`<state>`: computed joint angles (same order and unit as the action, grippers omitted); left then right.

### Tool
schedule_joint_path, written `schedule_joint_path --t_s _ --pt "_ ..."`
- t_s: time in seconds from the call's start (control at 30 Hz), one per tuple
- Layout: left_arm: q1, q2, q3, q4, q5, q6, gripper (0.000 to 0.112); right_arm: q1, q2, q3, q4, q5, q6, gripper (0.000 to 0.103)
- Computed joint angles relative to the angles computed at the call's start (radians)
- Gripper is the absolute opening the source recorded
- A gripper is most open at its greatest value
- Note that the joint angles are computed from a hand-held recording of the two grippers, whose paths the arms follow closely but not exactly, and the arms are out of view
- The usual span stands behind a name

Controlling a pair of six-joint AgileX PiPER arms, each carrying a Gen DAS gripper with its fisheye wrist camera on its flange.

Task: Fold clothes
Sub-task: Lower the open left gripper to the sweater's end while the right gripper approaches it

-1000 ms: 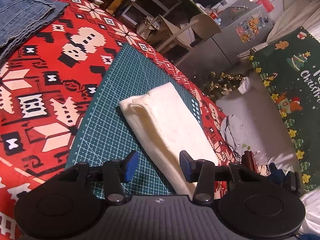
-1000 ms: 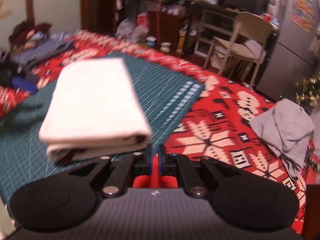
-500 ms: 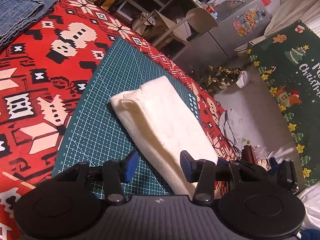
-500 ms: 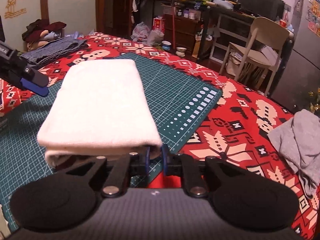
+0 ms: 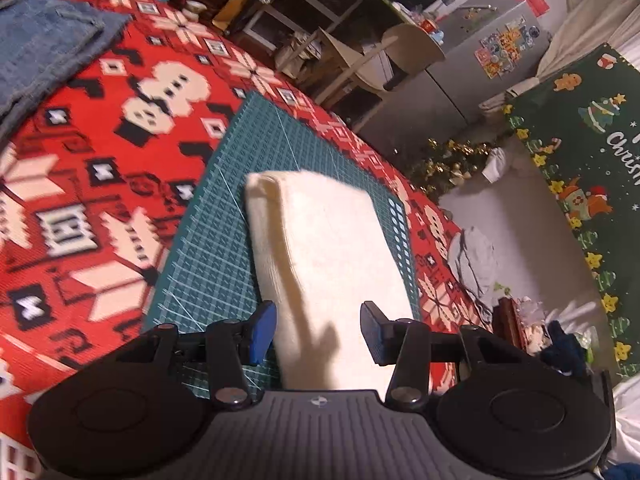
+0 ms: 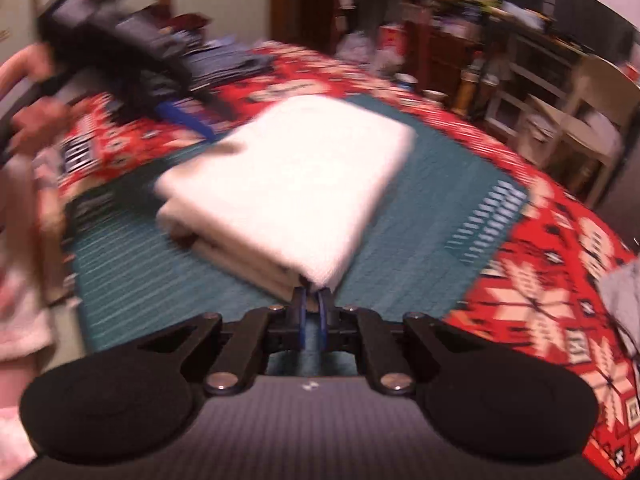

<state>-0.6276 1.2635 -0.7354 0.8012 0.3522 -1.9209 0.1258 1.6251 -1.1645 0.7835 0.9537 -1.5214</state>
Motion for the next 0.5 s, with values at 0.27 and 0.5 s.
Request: schedule_joint_path --t_s 0.27,0.5 --pt "0.046 -0.016 -0.061 -0.239 0.118 0.346 0.047 0.132 -0.119 0.121 0.005 -0.007 -0.019 0.007" --pt "0.067 -0.026 -0.002 -0.238 0.021 0.338 0.047 -0.044 -0.127 0.070 0.067 0.055 0.014 0.011"
